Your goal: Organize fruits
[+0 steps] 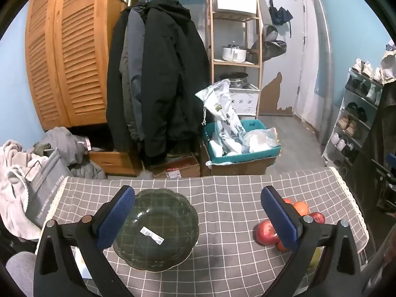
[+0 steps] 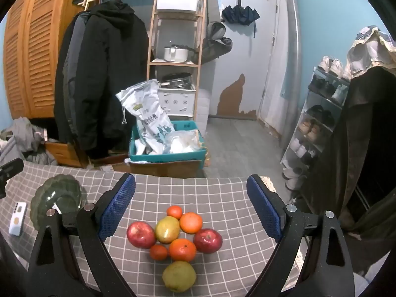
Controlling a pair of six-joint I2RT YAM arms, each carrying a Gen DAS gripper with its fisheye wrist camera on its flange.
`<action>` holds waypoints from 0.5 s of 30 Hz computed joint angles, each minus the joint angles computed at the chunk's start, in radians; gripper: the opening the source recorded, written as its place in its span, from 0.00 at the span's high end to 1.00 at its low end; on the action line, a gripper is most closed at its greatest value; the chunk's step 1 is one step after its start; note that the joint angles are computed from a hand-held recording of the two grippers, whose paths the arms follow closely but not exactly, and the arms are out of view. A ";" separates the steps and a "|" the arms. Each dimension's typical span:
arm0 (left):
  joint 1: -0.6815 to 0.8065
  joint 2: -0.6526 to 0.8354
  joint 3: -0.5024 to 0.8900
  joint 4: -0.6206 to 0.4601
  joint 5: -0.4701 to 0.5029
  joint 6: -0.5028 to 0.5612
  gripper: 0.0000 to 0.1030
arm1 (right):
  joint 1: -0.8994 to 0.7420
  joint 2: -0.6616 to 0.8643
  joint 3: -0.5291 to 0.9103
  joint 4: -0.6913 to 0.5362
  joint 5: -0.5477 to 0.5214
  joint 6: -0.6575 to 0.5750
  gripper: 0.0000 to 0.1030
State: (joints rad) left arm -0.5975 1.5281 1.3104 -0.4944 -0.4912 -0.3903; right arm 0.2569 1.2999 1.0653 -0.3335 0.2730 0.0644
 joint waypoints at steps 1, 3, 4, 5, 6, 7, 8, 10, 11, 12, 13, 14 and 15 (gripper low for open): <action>0.001 0.000 0.000 0.000 0.003 -0.001 0.00 | 0.000 0.001 0.001 -0.002 0.001 0.000 0.13; 0.000 0.000 -0.001 0.002 -0.001 0.001 0.00 | 0.000 0.001 0.000 -0.002 -0.001 0.001 0.13; 0.000 0.001 0.000 0.000 -0.004 0.001 0.00 | 0.001 0.002 0.000 -0.003 -0.001 0.002 0.13; 0.000 0.001 0.001 0.000 -0.005 0.001 0.00 | 0.001 0.002 0.000 -0.003 0.000 0.002 0.13; 0.002 0.000 0.000 0.001 -0.004 0.001 0.00 | 0.001 0.002 -0.002 -0.002 -0.001 0.002 0.13; 0.004 -0.003 -0.001 0.003 0.000 0.001 0.00 | 0.001 0.002 -0.003 -0.001 -0.001 0.003 0.13; 0.009 -0.024 -0.032 0.018 0.006 0.003 0.00 | 0.001 0.002 -0.003 -0.001 -0.001 0.003 0.13; 0.016 -0.025 -0.032 0.020 0.005 0.005 0.00 | 0.001 0.003 -0.002 -0.002 0.000 0.002 0.13; 0.024 -0.020 -0.024 0.020 0.005 0.009 0.00 | 0.001 0.004 -0.002 -0.003 -0.001 0.002 0.13; 0.026 -0.018 -0.022 0.020 0.002 0.009 0.00 | 0.002 0.005 -0.001 -0.004 0.000 0.002 0.13; 0.021 -0.013 -0.015 0.018 -0.007 0.004 0.00 | 0.002 0.005 -0.001 -0.004 0.000 0.002 0.13; 0.026 -0.014 -0.015 0.018 -0.003 0.004 0.00 | 0.002 0.005 0.000 -0.005 -0.001 0.002 0.13; 0.033 -0.015 -0.015 0.019 0.006 0.006 0.00 | 0.002 0.006 0.000 -0.005 0.000 0.002 0.13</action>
State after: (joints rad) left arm -0.5644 1.5133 1.2949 -0.4753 -0.4847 -0.3843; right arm 0.2587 1.3057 1.0651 -0.3381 0.2727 0.0666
